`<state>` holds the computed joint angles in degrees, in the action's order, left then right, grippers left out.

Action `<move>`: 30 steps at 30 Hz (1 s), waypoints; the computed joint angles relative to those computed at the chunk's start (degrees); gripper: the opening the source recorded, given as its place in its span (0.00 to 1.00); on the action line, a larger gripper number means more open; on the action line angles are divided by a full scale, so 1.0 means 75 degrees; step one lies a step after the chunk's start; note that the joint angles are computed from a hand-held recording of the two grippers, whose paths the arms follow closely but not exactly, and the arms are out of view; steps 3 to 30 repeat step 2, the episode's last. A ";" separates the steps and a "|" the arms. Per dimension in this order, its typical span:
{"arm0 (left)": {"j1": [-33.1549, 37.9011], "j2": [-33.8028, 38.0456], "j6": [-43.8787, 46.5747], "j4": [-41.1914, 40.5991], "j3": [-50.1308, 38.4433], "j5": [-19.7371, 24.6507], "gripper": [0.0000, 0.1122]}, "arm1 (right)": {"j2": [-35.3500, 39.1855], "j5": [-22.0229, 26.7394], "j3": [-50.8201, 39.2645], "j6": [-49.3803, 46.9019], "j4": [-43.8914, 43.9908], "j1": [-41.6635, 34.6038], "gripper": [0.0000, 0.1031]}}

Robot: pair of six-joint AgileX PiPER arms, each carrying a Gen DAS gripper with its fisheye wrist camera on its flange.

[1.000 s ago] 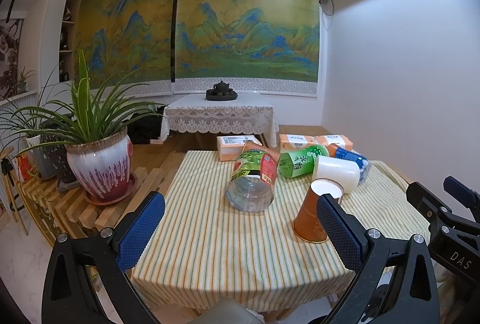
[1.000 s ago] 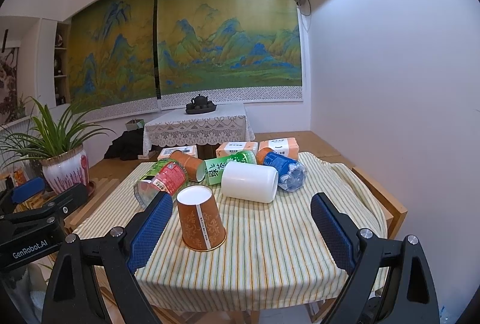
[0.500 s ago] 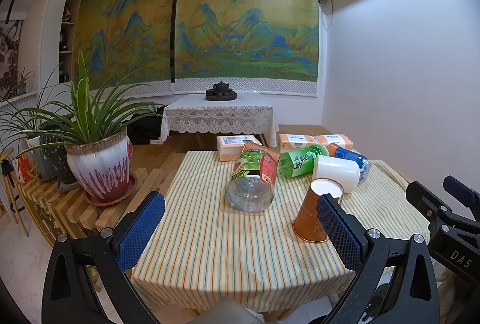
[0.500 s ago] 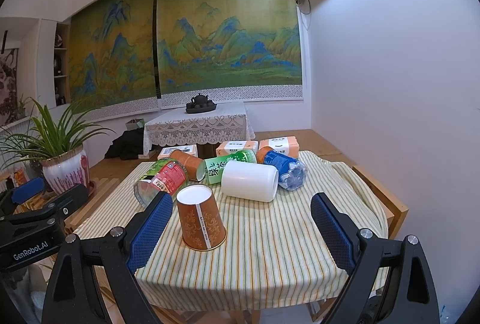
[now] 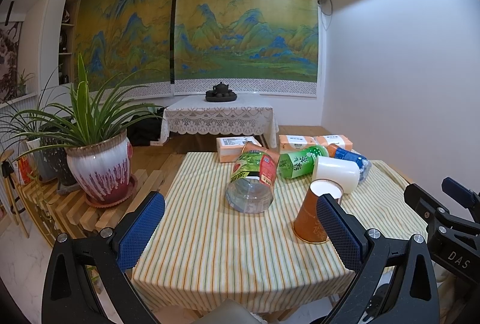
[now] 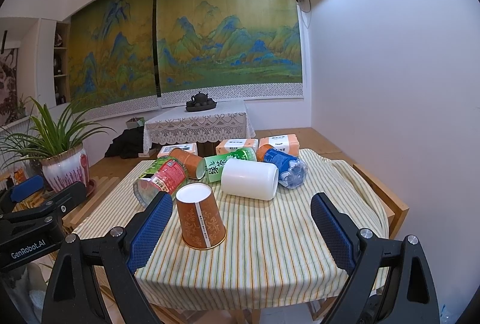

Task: Flip cup upside down

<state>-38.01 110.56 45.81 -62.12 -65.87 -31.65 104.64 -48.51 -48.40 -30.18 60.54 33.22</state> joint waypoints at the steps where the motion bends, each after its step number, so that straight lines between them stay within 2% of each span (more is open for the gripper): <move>1: 0.0005 -0.0001 0.0003 0.0005 0.0001 0.0002 0.91 | -0.0001 0.0002 0.0000 -0.0006 0.0001 -0.0003 0.88; 30: 0.0007 -0.0005 0.0020 -0.0009 -0.0001 0.0018 0.91 | 0.0009 0.0016 -0.0006 -0.0003 -0.0001 -0.0006 0.88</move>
